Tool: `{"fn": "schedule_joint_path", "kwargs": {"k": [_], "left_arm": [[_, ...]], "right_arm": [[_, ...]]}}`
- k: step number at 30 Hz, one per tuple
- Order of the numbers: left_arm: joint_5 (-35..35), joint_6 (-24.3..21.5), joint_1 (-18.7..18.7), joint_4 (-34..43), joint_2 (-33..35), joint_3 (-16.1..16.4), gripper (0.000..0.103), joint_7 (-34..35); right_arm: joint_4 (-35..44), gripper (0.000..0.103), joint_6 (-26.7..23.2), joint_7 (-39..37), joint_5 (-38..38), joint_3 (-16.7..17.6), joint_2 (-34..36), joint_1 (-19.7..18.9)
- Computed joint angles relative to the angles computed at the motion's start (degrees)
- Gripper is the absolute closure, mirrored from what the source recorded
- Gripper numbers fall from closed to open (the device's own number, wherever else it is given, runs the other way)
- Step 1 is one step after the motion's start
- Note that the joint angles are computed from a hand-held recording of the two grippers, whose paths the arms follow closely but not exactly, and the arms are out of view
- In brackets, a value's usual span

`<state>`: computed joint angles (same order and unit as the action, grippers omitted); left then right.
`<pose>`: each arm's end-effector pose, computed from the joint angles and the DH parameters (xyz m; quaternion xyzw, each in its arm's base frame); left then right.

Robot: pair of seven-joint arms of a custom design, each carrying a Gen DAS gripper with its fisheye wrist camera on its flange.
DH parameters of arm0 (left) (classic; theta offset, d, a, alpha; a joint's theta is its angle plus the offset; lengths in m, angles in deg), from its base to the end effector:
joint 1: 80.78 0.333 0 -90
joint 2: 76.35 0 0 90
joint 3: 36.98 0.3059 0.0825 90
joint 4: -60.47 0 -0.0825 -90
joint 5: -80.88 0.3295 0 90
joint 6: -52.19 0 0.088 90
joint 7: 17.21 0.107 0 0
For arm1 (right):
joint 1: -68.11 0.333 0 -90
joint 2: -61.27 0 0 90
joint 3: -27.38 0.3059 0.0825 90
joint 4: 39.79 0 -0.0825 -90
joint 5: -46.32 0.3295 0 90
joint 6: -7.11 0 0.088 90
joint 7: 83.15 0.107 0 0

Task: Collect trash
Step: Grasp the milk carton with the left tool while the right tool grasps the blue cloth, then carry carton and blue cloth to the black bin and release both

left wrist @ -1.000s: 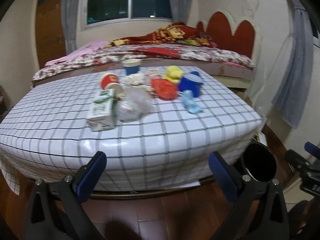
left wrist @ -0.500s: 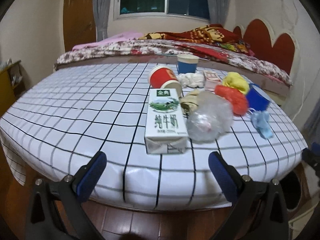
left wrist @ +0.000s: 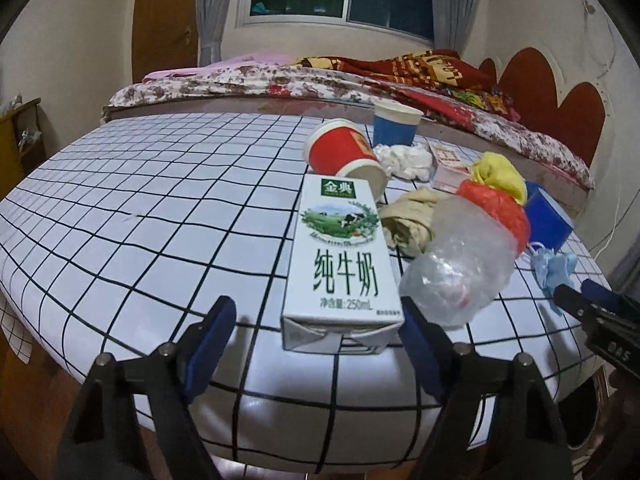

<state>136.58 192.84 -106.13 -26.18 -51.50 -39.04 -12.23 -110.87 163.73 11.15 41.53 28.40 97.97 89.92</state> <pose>0.5960 -0.3042 0.4814 -0.7490 0.5007 -0.2920 0.3208 0.6699 0.2807 0.5027 -0.7528 0.5117 -0.2384 0.3385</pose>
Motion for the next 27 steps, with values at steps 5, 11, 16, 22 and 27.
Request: {"fn": "schedule_joint_path", "kwargs": {"k": [5,11,16,22,27], "left_arm": [[-0.9,1.7,0.9,1.1,1.1,0.2,0.028,1.0],[1.2,7.3,0.9,-2.7,-1.0,1.7,0.045,-1.9],[7.9,5.6,-0.2,-6.7,-5.0,1.4,0.045,-7.5],[13.3,4.5,0.5,-8.0,-8.2,-2.3,0.045,-9.7],[12.8,6.9,-0.4,-3.1,-5.7,-4.6,0.046,-4.2]], "right_arm": [[8.7,0.065,-5.7,-0.4,1.4,0.5,5.0,-0.5],[4.7,0.086,-3.3,-2.4,2.9,1.6,2.7,-1.3],[-3.2,0.087,2.4,-4.3,4.4,2.7,-2.0,-2.3],[-13.9,0.087,9.9,-5.8,7.2,4.4,-9.4,-4.3],[-25.0,0.087,16.2,-5.8,9.3,4.4,-17.1,-6.4]]}}
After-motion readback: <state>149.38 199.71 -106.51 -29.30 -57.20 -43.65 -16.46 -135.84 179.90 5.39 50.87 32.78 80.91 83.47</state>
